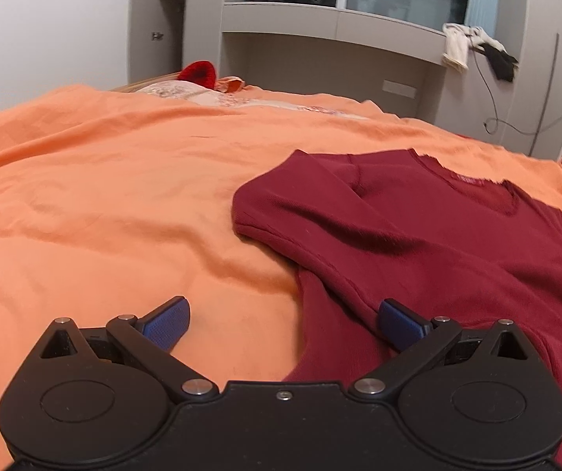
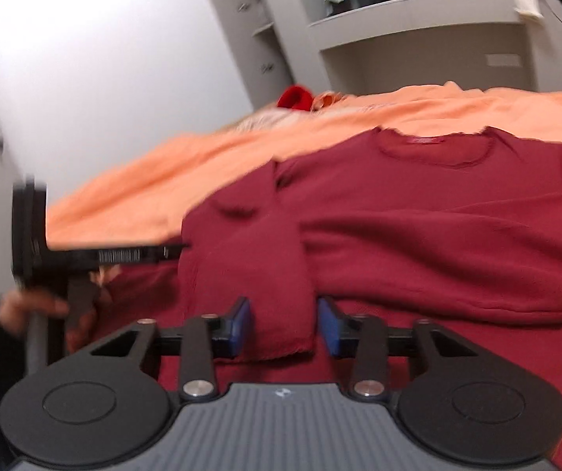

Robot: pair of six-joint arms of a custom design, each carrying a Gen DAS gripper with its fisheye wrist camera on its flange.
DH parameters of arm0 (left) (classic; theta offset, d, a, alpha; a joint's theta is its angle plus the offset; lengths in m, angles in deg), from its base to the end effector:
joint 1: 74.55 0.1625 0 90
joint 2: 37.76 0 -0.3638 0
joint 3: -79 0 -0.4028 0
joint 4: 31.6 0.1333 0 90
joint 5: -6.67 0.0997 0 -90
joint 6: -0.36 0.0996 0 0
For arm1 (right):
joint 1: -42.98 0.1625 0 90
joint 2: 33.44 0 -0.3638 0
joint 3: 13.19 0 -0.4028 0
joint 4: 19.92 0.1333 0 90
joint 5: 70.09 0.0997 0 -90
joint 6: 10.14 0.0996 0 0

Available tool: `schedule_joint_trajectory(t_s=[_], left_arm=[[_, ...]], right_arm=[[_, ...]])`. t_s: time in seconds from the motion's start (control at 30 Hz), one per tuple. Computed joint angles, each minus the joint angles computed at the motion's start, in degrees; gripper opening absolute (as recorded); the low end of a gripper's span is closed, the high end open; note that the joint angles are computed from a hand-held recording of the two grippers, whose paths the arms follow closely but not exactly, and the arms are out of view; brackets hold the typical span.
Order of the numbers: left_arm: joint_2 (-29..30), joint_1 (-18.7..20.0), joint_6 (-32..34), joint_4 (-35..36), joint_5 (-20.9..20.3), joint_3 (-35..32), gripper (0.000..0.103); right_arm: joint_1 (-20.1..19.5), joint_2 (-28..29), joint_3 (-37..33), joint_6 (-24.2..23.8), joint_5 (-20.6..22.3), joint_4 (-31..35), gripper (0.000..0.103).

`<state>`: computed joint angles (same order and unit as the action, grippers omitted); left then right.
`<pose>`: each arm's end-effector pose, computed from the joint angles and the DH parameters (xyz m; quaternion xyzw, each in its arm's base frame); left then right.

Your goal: Fold small clothes

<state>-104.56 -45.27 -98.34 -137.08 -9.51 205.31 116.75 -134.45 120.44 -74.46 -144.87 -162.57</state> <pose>-0.2370 -0.3954 0.0605 -0.0283 0.7742 -0.4943 0.3944 0.0423 -0.4251 0.2463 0.4187 -0.8820 0.2158 0.0119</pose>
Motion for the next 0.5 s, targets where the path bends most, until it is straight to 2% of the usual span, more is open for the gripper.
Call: schedule_joint_trajectory(t_s=[0.03,0.07,0.1,0.27,0.37,0.5], left_arm=[[0.00,-0.10,0.73,-0.41,-0.19,0.11,0.102],[-0.03,-0.17,1.25,-0.66,-0.30,0.18,0.102],[-0.12,-0.31,1.46,-0.65,-0.39,0.26,0.102],[-0.52,-0.90,1.95,-1.73,-0.06,1.03,0.102],[-0.78,-1.45,2.14,-3.26,0.69,1.93,0.102],[-1.02,-1.96,3.64,-7.80,1.92,3.49,0.102]], right_arm=[[0.48,-0.49,1.31,-1.60,-1.15,-2.74,0.014],[0.79,-1.14,2.40,-3.23,-1.51,-5.03,0.008],[0.71,-1.34,2.99,-3.98,-0.88,-6.24,0.006],[0.69,-2.53,2.84,-2.88,4.61,-9.33,0.006],[1.18,-1.04,2.49,-1.91,3.52,-13.94,0.006],[1.08,1.80,1.24,-0.43,-0.60,-15.88,0.008]])
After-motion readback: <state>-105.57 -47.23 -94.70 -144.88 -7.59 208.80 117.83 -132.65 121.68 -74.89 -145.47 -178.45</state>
